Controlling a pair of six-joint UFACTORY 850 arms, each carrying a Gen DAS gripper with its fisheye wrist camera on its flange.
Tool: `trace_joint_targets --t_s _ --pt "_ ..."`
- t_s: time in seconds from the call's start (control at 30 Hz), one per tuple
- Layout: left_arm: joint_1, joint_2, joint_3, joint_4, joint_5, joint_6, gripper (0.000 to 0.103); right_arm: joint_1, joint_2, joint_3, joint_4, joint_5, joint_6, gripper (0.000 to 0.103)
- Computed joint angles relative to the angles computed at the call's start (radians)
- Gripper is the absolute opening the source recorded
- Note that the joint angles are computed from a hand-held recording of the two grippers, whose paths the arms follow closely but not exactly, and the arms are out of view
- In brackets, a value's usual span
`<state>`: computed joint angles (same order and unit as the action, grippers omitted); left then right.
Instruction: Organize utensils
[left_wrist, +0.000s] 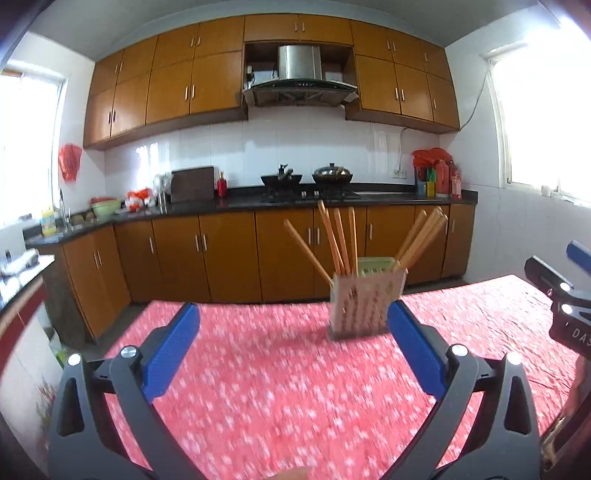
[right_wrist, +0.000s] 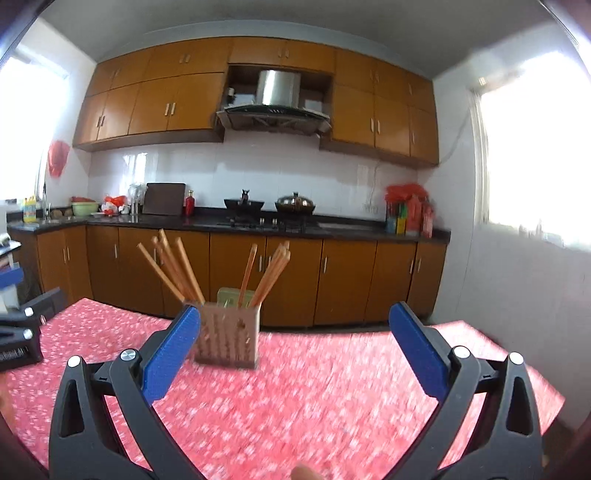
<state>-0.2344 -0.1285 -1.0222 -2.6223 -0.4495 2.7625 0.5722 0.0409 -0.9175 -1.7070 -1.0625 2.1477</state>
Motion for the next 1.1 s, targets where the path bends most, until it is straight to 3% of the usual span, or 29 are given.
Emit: trace_joint_targets --t_s 0.2,0.3,0.47,0.67,1.1 --pt "0.004 0.012 0.070 -0.063 0.018 0.050 0.099 0.032 -0.002 0.048 0.029 0.041 0.022 0.101" --pt "0.014 0.013 0.082 0.008 0.011 -0.035 0.099 0.050 -0.006 0.065 0.032 0.048 0.053 0.101" --pt "-0.005 0.016 0.103 -0.174 0.024 0.159 0.099 0.059 -0.015 0.074 0.062 0.073 0.053 0.101" --pt "-0.015 0.020 0.122 -0.237 0.009 0.240 0.099 0.053 -0.010 0.085 0.073 0.093 0.069 0.101" --pt "-0.016 0.009 0.120 -0.179 0.031 0.183 0.099 0.051 -0.001 0.112 0.083 0.116 0.096 0.101"
